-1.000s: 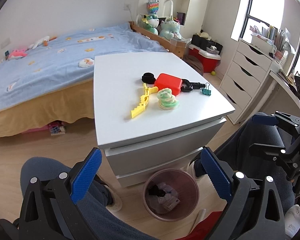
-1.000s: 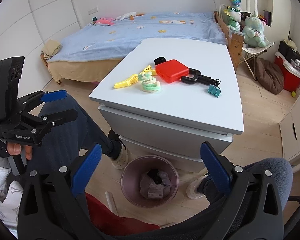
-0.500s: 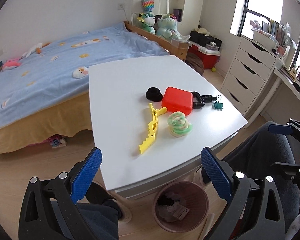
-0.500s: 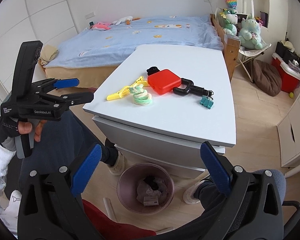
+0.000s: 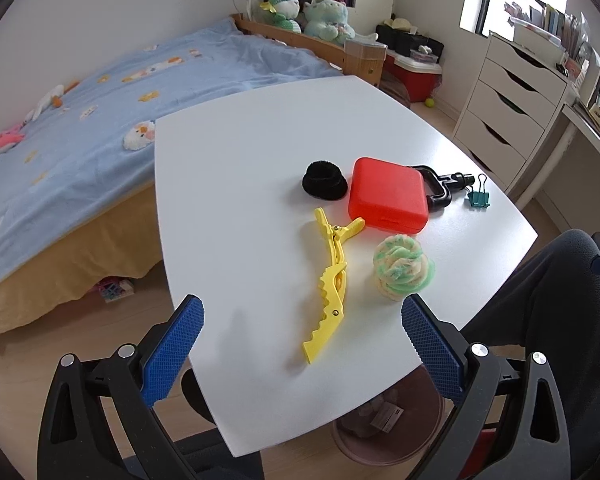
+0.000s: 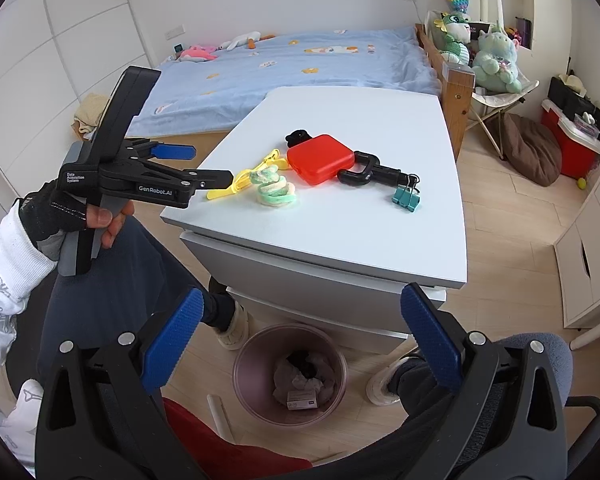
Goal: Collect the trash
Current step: 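Reach the left tool to the yellow hair clip and grasp it, then lift the yellow hair clip off the table with the left tool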
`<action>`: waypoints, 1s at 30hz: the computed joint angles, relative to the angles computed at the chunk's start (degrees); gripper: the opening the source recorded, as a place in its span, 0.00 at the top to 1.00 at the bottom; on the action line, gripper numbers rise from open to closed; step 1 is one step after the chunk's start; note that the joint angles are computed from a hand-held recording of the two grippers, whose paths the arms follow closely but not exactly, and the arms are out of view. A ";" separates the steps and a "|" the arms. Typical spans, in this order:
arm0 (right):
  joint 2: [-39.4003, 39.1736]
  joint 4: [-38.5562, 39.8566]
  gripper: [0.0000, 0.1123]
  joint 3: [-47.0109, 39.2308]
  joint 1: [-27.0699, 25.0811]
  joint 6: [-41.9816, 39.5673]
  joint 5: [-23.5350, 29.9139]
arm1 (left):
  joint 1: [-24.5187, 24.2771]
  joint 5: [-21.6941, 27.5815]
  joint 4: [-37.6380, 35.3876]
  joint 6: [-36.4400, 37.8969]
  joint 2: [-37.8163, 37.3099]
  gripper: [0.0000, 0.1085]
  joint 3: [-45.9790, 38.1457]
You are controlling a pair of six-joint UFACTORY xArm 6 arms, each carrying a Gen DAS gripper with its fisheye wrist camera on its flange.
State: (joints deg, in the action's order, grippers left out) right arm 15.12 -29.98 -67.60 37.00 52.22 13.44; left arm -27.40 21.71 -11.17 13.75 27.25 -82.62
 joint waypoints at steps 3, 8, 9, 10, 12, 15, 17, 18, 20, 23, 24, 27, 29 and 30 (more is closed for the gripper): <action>0.00 0.46 0.13 0.28 -0.09 -0.26 -0.35 | 0.18 1.56 0.33 0.23 1.82 0.12 -2.18; -0.17 0.37 0.13 0.76 -0.28 0.22 -0.52 | 0.02 3.14 -0.17 1.05 3.48 0.26 -4.26; -0.23 0.28 0.13 0.87 -0.33 0.38 -0.57 | -0.03 3.46 -0.16 1.08 3.72 0.28 -4.54; -0.21 0.24 0.13 0.86 -0.34 0.47 -0.50 | -0.03 3.80 -0.11 1.00 4.09 0.33 -5.01; -0.28 0.26 0.13 0.98 -0.33 0.52 -0.42 | -0.05 4.53 -0.53 1.17 4.57 0.39 -5.61; -0.27 0.60 0.13 1.09 -0.30 0.21 -0.57 | -0.14 4.16 -0.54 1.45 4.62 0.48 -5.61; -0.15 0.78 0.13 0.96 -0.28 0.04 -0.57 | -0.10 4.46 -2.31 2.86 4.59 0.54 -5.75; -0.24 0.64 0.13 1.10 -0.32 0.16 -0.71 | -0.11 4.38 -2.71 3.30 4.52 0.56 -5.66; -0.05 0.78 0.13 0.99 -0.29 0.09 -0.78 | -0.26 3.81 -1.99 2.97 4.45 0.61 -5.38; 0.39 1.30 0.13 0.57 -0.30 -0.53 -0.72 | -0.24 3.68 -3.03 3.39 4.37 0.76 -5.33; 0.60 1.52 0.13 0.26 -0.32 -0.85 -0.62 | -0.27 3.66 -2.98 3.28 4.29 0.79 -5.25; 1.21 1.70 0.13 -0.64 -0.38 -1.34 -0.35 | -0.31 2.83 -2.30 2.45 4.17 0.88 -4.86; 1.72 1.96 0.13 -1.48 -0.42 -1.89 -0.13 | -0.26 2.14 -2.85 2.45 3.96 0.88 -4.41; 2.07 2.21 0.13 -2.03 -0.45 -2.36 0.02 | -0.23 1.89 -2.92 2.39 3.87 0.89 -4.24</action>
State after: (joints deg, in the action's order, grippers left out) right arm 17.19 -27.76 -69.63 36.56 49.86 13.46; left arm -27.63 23.60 -14.09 16.14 31.13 -86.85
